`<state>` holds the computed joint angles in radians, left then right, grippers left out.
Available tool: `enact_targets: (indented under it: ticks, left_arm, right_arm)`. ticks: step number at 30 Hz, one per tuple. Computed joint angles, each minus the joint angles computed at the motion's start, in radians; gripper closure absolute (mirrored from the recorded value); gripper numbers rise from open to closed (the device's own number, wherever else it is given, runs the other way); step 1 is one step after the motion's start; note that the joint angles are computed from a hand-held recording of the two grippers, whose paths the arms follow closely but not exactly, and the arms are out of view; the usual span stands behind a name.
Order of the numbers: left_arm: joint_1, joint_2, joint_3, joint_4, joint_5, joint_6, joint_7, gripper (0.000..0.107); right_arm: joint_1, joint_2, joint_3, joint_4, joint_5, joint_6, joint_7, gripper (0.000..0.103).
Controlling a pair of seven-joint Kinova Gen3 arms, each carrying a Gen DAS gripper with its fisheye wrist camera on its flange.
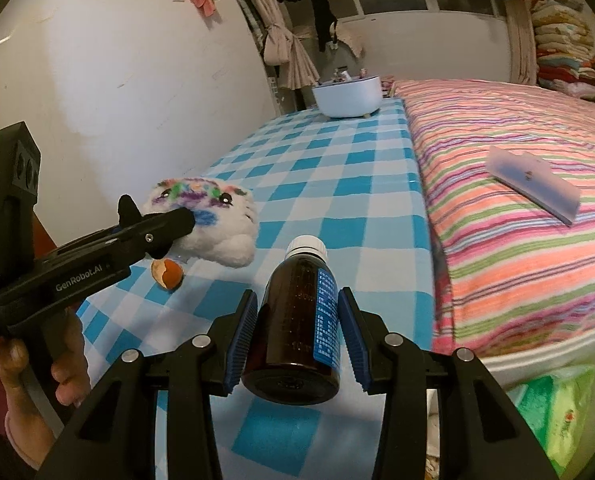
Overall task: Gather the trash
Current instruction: 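Carry the plush toy and brown bottle over the white bin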
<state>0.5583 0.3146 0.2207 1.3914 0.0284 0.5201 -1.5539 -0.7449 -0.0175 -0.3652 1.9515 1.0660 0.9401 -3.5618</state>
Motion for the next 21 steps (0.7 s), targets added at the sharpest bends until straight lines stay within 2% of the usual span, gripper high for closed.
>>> enact_targets:
  ticks: [21]
  left_arm:
    - [0.107,-0.011,0.027,0.007,-0.044,0.005,-0.016,0.066]
  right_arm:
    - [-0.027,-0.126,-0.148,0.091,-0.030,0.228,-0.167,0.062]
